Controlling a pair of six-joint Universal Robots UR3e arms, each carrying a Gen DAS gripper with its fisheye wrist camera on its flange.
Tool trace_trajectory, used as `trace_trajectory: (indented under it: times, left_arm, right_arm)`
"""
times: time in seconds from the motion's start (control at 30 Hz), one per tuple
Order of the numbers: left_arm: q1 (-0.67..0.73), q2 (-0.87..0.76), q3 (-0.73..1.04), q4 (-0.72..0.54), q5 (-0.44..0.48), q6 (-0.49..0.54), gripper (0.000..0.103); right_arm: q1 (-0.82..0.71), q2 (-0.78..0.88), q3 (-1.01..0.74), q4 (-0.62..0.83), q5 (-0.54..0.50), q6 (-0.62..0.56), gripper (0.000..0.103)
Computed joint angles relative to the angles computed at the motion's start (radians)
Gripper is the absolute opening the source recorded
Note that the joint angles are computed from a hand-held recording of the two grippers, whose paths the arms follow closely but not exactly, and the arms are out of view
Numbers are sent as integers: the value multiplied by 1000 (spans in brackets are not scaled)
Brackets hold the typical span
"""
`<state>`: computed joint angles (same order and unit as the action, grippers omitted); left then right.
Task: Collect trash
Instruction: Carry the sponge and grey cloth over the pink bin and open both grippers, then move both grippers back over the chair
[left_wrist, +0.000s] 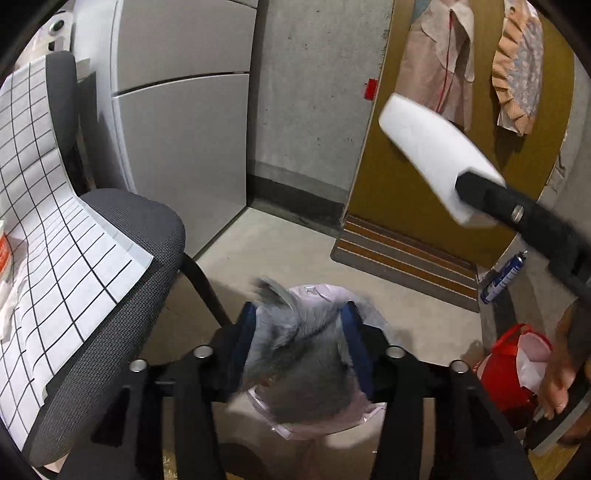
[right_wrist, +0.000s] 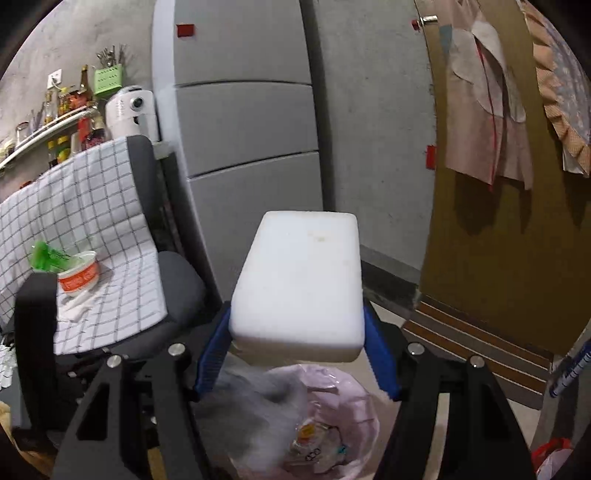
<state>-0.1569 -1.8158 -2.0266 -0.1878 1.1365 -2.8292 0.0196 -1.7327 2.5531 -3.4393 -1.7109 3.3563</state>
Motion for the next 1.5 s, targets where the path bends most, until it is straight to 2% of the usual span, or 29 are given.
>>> trace_trajectory:
  times: [0.2, 0.33, 0.37, 0.43, 0.47, 0.6, 0.73, 0.87, 0.93, 1.07, 1.13, 1.2, 1.23, 1.33, 1.5]
  left_arm:
    - [53, 41, -54, 59, 34, -13, 52]
    - [133, 127, -135, 108, 37, -22, 52]
    - [166, 162, -166, 121, 32, -25, 52]
    - [219, 209, -196, 122, 9, -27, 52]
    - [261, 248, -220, 114, -15, -26, 52]
    - [370, 354, -279, 87, -67, -22, 53]
    - [507, 480, -350, 5, -138, 24, 53]
    - [661, 646, -428, -123, -210, 98, 53]
    - [771, 763, -474, -231, -262, 160, 53]
    - [1046, 1027, -524, -575, -371, 353, 53]
    - [1214, 1152, -524, -797, -427, 483, 54]
    - [1364, 1206, -508, -968, -462, 597, 55]
    - [1409, 1204, -501, -998, -464, 622, 55]
    - [1532, 1169, -501, -977, -464, 654, 55]
    - [1598, 964, -484, -715, -449, 556, 55]
  right_arm:
    - [-20, 215, 21, -119, 48, 22, 67]
    - [13, 342, 5, -172, 40, 51, 69]
    - [20, 354, 1, -177, 35, 54, 70]
    - [52, 372, -21, -167, 0, 67, 81]
    - [62, 373, -29, -157, -17, 72, 82]
    - [106, 329, -55, -96, -71, 98, 83]
    - [175, 276, -117, -30, -121, 110, 83]
    - [276, 258, -237, 43, -148, 95, 83]
    - [326, 282, -313, 66, -153, 80, 83]
    - [415, 366, -493, 122, -130, 44, 83]
    - [458, 436, -618, 171, -107, 16, 83]
    - [496, 515, -753, 226, -80, -12, 83]
    - [514, 556, -817, 251, -72, -23, 83]
    - [558, 678, -1004, 328, -43, -48, 83]
    - [604, 906, -1369, 509, 4, -64, 83]
